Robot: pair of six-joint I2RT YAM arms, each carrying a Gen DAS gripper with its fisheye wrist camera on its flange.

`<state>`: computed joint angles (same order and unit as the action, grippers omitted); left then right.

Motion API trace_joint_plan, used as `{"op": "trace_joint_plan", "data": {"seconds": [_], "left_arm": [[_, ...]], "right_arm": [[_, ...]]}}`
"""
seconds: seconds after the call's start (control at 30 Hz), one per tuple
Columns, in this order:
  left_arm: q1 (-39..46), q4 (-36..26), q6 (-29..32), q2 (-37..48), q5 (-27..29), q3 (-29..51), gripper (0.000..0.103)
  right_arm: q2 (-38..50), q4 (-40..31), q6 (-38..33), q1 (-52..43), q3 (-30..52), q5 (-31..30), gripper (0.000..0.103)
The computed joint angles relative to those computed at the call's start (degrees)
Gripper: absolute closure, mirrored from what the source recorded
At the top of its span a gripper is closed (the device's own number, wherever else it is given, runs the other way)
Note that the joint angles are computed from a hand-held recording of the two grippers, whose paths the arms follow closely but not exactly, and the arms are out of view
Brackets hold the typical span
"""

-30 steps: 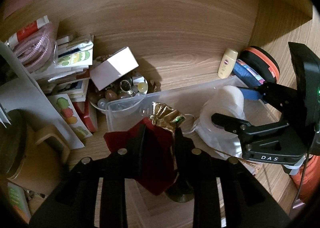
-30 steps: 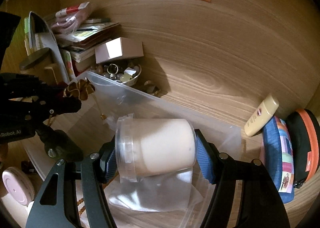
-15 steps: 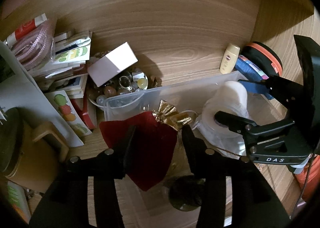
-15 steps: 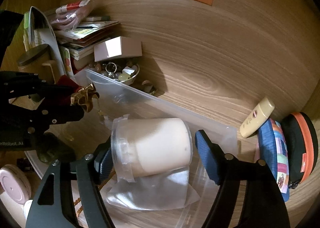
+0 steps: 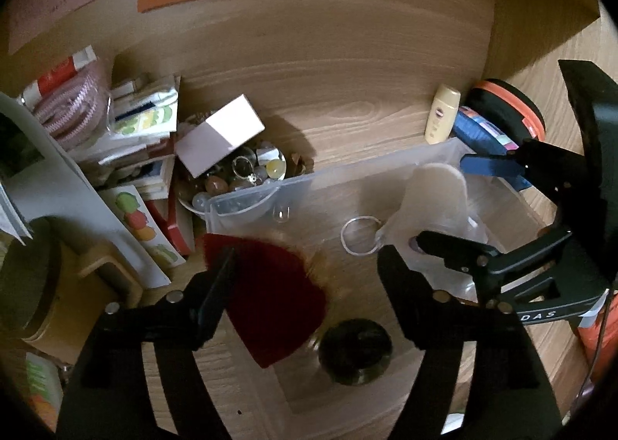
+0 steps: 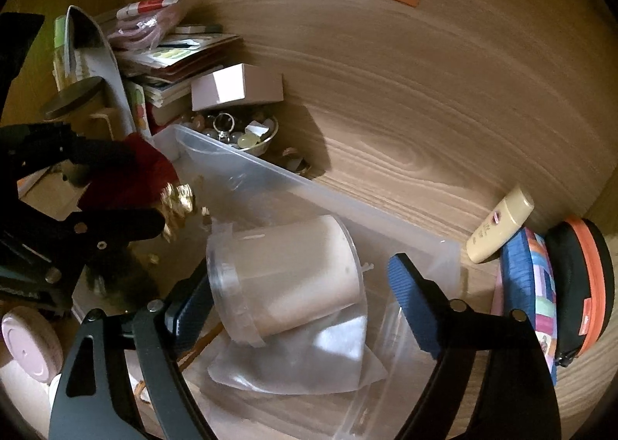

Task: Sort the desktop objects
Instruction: 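Carry the red pouch and tan jar into the clear box and release both, then withdraw both tools from the box toward the pink jar and small items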

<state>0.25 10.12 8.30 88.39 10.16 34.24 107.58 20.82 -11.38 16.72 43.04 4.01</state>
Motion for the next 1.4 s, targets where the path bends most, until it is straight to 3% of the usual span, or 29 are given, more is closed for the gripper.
{"op": "trace_joint_plan", "data": {"seconds": [0.23, 0.37, 0.63, 1.03, 1.17, 1.4], "left_arm": [[0.35, -1.39, 0.32, -3.93, -0.33, -1.11, 0.021], [0.51, -1.90, 1.18, -7.32, -1.09, -2.36, 0.012], [0.20, -4.23, 1.57, -14.63, -3.54, -5.41, 0.011], [-0.88, -12.40, 0.95, -33.31, -7.53, -11.24, 0.006], [-1.11, -15.83, 0.18, -40.56, -8.75, -13.50, 0.004], [0.00, -22.68, -0.61, -51.54, -9.51, -16.85, 0.003]], "right_arm": [[-2.97, -0.72, 0.81, 0.00, -1.85, 0.15, 0.018], [-5.81, -1.73, 1.25, -0.86, -3.83, -1.58, 0.018], [-12.95, -2.49, 3.69, -2.18, -9.72, -1.39, 0.018], [-29.76, -3.43, 5.62, 3.00, -20.82, 3.87, 0.017], [-35.25, -4.12, 6.80, 6.55, -24.20, 7.12, 0.010], [-41.89, -5.55, 9.68, 13.60, -29.03, 12.97, 0.009]]}}
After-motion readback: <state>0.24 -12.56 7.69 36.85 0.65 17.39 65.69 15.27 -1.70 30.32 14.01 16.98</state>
